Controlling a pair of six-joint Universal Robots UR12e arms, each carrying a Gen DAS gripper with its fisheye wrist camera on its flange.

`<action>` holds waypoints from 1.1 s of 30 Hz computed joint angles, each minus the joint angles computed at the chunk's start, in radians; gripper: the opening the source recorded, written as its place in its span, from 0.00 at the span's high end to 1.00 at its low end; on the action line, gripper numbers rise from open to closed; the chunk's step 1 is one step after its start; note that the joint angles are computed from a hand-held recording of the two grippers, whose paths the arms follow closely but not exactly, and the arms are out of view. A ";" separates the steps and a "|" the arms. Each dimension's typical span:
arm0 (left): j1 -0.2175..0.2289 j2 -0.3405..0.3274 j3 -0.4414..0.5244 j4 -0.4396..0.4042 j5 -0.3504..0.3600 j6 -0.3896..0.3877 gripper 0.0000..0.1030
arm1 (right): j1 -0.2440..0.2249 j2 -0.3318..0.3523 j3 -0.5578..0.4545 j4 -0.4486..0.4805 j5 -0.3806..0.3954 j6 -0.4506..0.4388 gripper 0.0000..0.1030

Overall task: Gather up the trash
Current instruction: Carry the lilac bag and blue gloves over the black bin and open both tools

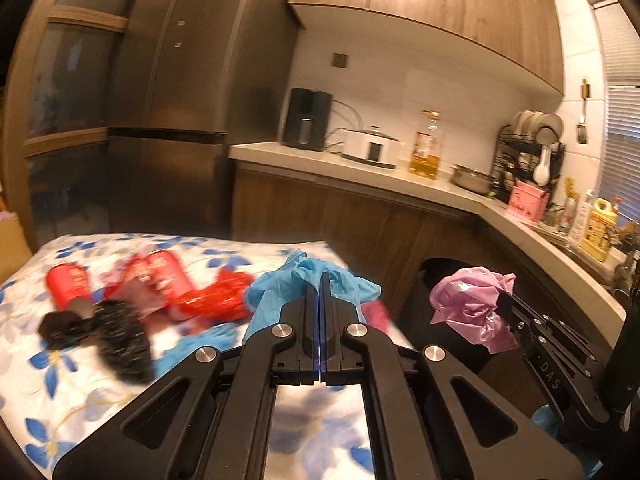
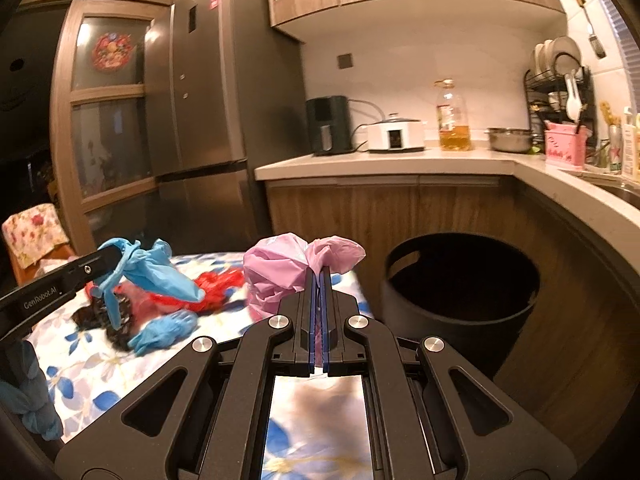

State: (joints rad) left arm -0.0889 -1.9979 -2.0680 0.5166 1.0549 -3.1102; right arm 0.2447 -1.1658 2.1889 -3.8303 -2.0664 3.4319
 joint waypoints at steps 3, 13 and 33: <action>-0.023 -0.007 0.018 0.000 -0.019 0.014 1.00 | -0.016 -0.007 0.009 -0.006 -0.029 0.004 0.98; -0.103 -0.053 0.110 -0.009 -0.122 0.038 1.00 | -0.083 -0.033 0.042 -0.024 -0.108 0.023 0.98; -0.197 -0.145 0.241 -0.115 -0.160 0.090 1.00 | -0.193 -0.046 0.060 0.014 -0.106 0.062 0.98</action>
State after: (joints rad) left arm -0.2857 -2.1430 -1.8268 0.4015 0.8948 -3.0199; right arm 0.0515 -1.2114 2.2489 -3.8162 -2.1719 3.4944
